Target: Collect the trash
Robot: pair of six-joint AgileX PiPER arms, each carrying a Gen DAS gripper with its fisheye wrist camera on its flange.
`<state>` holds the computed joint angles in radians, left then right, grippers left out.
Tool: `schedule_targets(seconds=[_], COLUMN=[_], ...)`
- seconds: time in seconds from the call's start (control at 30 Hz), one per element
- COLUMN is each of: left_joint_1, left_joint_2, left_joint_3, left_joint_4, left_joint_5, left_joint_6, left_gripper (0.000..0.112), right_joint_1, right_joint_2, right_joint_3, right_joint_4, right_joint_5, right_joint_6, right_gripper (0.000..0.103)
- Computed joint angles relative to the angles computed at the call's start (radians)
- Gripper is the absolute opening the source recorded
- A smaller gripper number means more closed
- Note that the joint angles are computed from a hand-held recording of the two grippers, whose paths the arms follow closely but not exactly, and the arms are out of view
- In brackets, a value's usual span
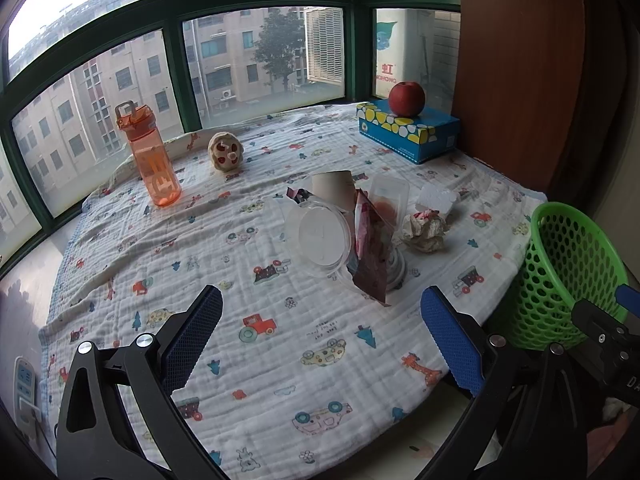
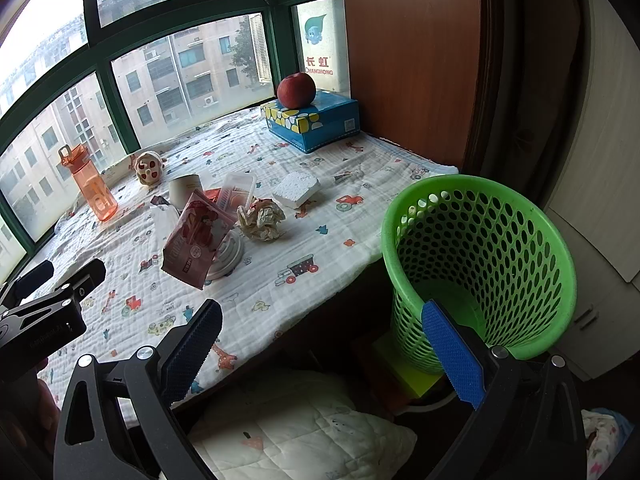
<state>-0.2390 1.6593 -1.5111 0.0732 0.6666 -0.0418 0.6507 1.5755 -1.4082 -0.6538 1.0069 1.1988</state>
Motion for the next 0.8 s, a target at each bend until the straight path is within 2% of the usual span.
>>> schedule_targets(seconds=[0.8], left_joint_1=[-0.001], left_joint_2=[0.006], left_joint_3=[-0.007], left_joint_4=[-0.002], left_joint_5=[0.003], left_joint_6=[0.004], left_gripper=[0.098], right_joint_1=[-0.006], right_joint_2=[-0.006], right_joint_3=[0.027], right_joint_4=[0.001], right_joint_5=[-0.014], right_joint_6=[0.009], right_gripper=[0.097])
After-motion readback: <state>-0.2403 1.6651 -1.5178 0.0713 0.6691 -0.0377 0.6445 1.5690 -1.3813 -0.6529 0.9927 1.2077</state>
